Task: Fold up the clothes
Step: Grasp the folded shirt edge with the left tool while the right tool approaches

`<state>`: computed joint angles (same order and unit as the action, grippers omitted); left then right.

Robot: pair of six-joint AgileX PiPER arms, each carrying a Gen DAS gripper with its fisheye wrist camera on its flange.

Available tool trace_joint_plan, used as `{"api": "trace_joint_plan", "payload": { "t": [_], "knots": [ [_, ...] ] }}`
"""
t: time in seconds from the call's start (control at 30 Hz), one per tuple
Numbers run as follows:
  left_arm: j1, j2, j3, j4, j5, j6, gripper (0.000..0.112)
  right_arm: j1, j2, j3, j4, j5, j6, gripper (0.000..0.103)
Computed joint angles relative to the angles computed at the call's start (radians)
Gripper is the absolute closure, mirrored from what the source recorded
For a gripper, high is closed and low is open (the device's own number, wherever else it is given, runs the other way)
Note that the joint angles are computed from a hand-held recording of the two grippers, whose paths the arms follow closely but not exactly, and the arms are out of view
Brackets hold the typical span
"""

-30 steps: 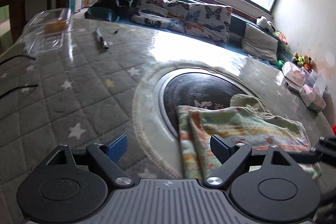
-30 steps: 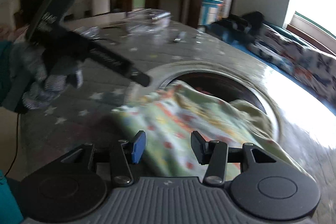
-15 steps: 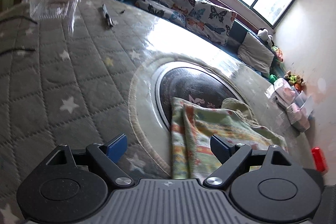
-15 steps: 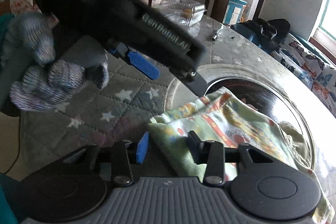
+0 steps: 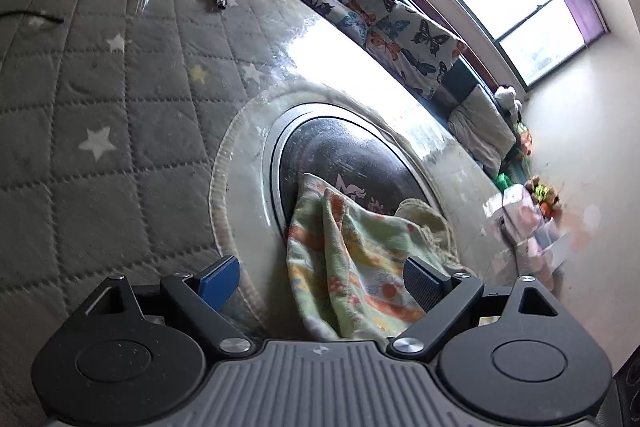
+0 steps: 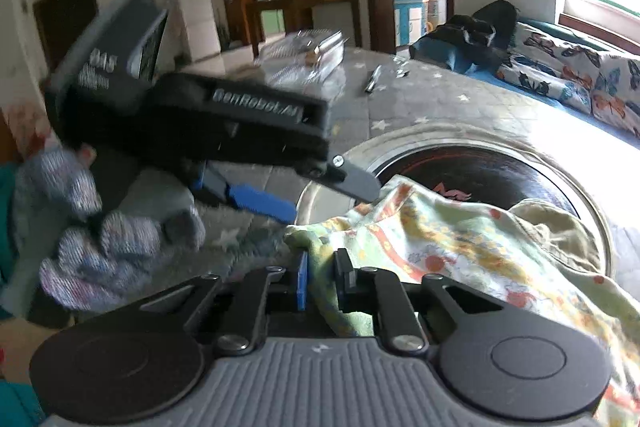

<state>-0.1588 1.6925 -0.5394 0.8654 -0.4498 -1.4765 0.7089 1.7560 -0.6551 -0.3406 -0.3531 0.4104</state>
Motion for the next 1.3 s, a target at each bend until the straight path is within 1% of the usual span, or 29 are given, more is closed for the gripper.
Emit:
{"api": "trace_joint_plan", "payload": {
  "t": [0.07, 0.13, 0.23, 0.33, 0.4, 0.43, 0.47, 0.53, 0.6, 0.63, 0.7, 0.83, 0.93, 0.97, 1.03, 1.13, 1.2, 1.23, 1.3],
  "knots": [
    [0.009, 0.012, -0.005, 0.026, -0.024, -0.055, 0.021, -0.021, -0.021, 0.021, -0.032, -0.022, 0.038, 0.091],
    [0.008, 0.026, -0.016, 0.054, -0.044, -0.104, 0.021, -0.024, -0.039, 0.042, -0.026, -0.040, 0.042, 0.092],
    [-0.014, 0.055, -0.050, 0.083, -0.051, -0.139, 0.023, -0.040, -0.049, 0.050, -0.072, -0.053, 0.089, 0.092],
    [-0.023, 0.092, -0.084, 0.126, -0.077, -0.187, 0.036, -0.050, -0.055, 0.065, -0.101, -0.070, 0.117, 0.092],
    [-0.022, 0.115, -0.101, 0.148, -0.084, -0.219, 0.049, -0.052, -0.056, 0.071, -0.109, -0.077, 0.126, 0.092],
    [-0.022, 0.126, -0.110, 0.159, -0.088, -0.234, 0.059, -0.049, -0.051, 0.066, -0.110, -0.076, 0.130, 0.092],
    [-0.022, 0.138, -0.119, 0.170, -0.092, -0.250, 0.071, -0.049, -0.052, 0.068, -0.111, -0.078, 0.130, 0.092],
    [-0.014, 0.157, -0.129, 0.190, -0.108, -0.271, 0.086, -0.052, -0.049, 0.072, -0.112, -0.086, 0.131, 0.092],
    [-0.009, 0.164, -0.129, 0.193, -0.112, -0.272, 0.094, -0.066, -0.048, 0.074, -0.128, -0.097, 0.149, 0.088],
    [-0.008, 0.164, -0.127, 0.191, -0.112, -0.265, 0.095, -0.076, -0.050, 0.079, -0.141, -0.103, 0.165, 0.086],
    [-0.010, 0.161, -0.124, 0.190, -0.106, -0.259, 0.095, -0.089, -0.062, 0.094, -0.125, -0.106, 0.153, 0.074],
    [-0.021, 0.157, -0.127, 0.185, -0.089, -0.245, 0.096, -0.119, -0.101, 0.134, -0.018, -0.084, 0.062, 0.072],
    [-0.030, 0.157, -0.125, 0.169, -0.080, -0.224, 0.096, -0.175, -0.126, 0.172, 0.058, -0.078, -0.002, 0.070],
    [-0.032, 0.156, -0.124, 0.165, -0.077, -0.218, 0.096, -0.198, -0.134, 0.186, 0.135, -0.072, -0.073, 0.065],
    [-0.031, 0.154, -0.122, 0.167, -0.074, -0.217, 0.096, -0.239, -0.133, 0.197, 0.255, -0.068, -0.177, 0.063],
    [-0.035, 0.151, -0.122, 0.166, -0.063, -0.212, 0.096, -0.322, -0.110, 0.219, 0.414, -0.096, -0.301, 0.063],
    [-0.040, 0.150, -0.123, 0.161, -0.057, -0.206, 0.096, -0.376, -0.097, 0.225, 0.445, -0.110, -0.318, 0.062],
    [-0.043, 0.149, -0.123, 0.159, -0.053, -0.204, 0.096, -0.404, -0.080, 0.229, 0.476, -0.132, -0.337, 0.062],
    [-0.048, 0.146, -0.125, 0.157, -0.044, -0.201, 0.096, -0.443, -0.061, 0.232, 0.485, -0.153, -0.339, 0.061]
  ]
}}
